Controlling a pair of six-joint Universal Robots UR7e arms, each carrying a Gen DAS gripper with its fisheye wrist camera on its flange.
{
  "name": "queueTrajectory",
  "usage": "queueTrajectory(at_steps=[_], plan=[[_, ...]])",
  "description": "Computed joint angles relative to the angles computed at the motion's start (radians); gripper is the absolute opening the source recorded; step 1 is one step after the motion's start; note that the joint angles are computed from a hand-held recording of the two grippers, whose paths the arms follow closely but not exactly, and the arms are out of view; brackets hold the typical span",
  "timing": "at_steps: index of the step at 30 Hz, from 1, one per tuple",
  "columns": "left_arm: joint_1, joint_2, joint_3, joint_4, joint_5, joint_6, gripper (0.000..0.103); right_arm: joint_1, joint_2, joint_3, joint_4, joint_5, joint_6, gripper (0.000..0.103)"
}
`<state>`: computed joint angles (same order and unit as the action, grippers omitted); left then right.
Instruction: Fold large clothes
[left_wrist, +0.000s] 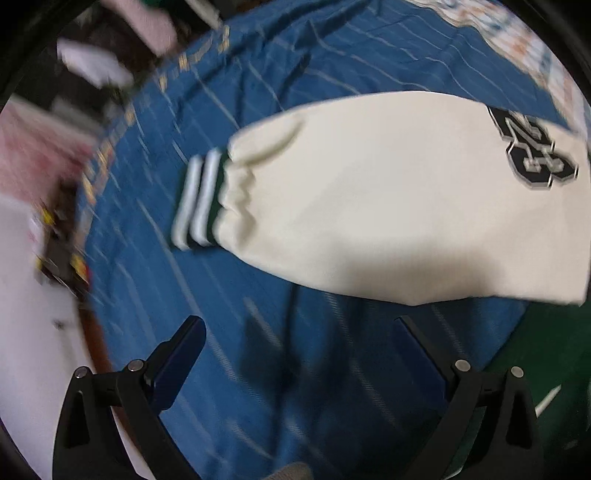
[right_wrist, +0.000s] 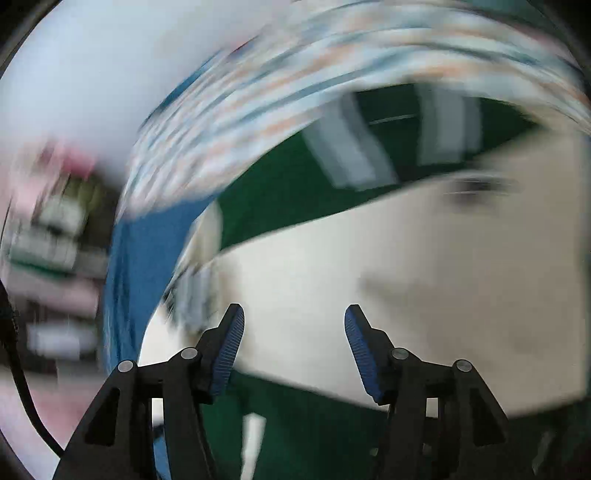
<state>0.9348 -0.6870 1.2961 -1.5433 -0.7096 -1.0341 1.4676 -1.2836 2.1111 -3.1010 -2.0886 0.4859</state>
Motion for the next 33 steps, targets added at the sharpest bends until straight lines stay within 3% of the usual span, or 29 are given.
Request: queueTrajectory(at_steps=[2, 4, 6, 7, 10, 12, 13, 15, 16, 17, 18, 19, 23, 26, 27, 28, 29, 31, 33], plan=[[0.031, -0.023, 0.041, -0.178, -0.107, 0.040, 0.102, -0.062, -0.085, 0.078, 0.023, -0.080, 0.071, 0.059], [0.063, -0.036, 0.078, -0.337, -0.197, 0.040, 0.102, -0.145, -0.123, 0.115, 0.071, -0.078, 0.094, 0.059], [0.102, -0.026, 0.085, -0.442, -0.268, 0.018, 0.102, -0.280, -0.125, 0.137, 0.125, 0.044, 0.065, 0.059], [0.116, -0.021, 0.086, -0.473, -0.282, 0.001, 0.102, -0.302, -0.122, 0.151, 0.089, 0.076, 0.046, 0.059], [0.152, -0.003, 0.065, -0.540, -0.268, -0.067, 0.102, -0.235, -0.097, 0.106, 0.144, 0.002, 0.038, 0.060], [0.163, 0.005, 0.039, -0.574, -0.214, -0.100, 0.101, -0.180, -0.077, 0.089, 0.140, -0.023, 0.032, 0.060], [0.165, 0.010, 0.021, -0.575, -0.195, -0.106, 0.097, -0.146, -0.058, 0.072, 0.146, -0.038, 0.029, 0.060], [0.172, 0.033, -0.053, -0.509, -0.150, -0.142, 0.073, -0.096, -0.016, 0.033, 0.147, -0.043, 0.017, 0.060], [0.174, 0.051, -0.107, -0.469, -0.115, -0.143, 0.053, -0.081, -0.002, 0.017, 0.158, -0.042, 0.017, 0.060], [0.173, 0.066, -0.146, -0.436, -0.084, -0.130, 0.024, -0.055, 0.024, -0.012, 0.175, -0.043, 0.019, 0.060], [0.172, 0.086, -0.193, -0.406, -0.043, -0.097, 0.011, -0.031, 0.070, -0.049, 0.172, -0.028, 0.012, 0.060], [0.170, 0.105, -0.235, -0.416, -0.003, -0.025, 0.008, -0.025, 0.087, -0.066, 0.173, -0.009, 0.003, 0.060], [0.148, 0.191, -0.414, -0.505, 0.127, 0.297, 0.006, 0.014, 0.256, -0.235, 0.174, 0.086, -0.013, 0.060], [0.134, 0.258, -0.566, -0.571, 0.147, 0.518, 0.005, 0.024, 0.358, -0.340, 0.145, 0.136, -0.016, 0.060], [0.128, 0.270, -0.592, -0.590, 0.147, 0.568, 0.005, 0.024, 0.405, -0.393, 0.146, 0.171, -0.015, 0.055], [0.119, 0.283, -0.623, -0.617, 0.150, 0.643, 0.005, 0.024, 0.454, -0.457, 0.190, 0.199, -0.004, 0.040], [0.110, 0.302, -0.662, -0.634, 0.154, 0.707, 0.005, 0.026, 0.489, -0.511, 0.240, 0.215, 0.007, 0.036], [0.083, 0.318, -0.678, -0.670, 0.163, 0.808, 0.004, 0.046, 0.601, -0.670, 0.402, 0.147, 0.026, 0.037], [0.055, 0.355, -0.712, -0.755, 0.191, 0.975, 0.004, 0.067, 0.639, -0.740, 0.477, 0.073, 0.033, 0.038]])
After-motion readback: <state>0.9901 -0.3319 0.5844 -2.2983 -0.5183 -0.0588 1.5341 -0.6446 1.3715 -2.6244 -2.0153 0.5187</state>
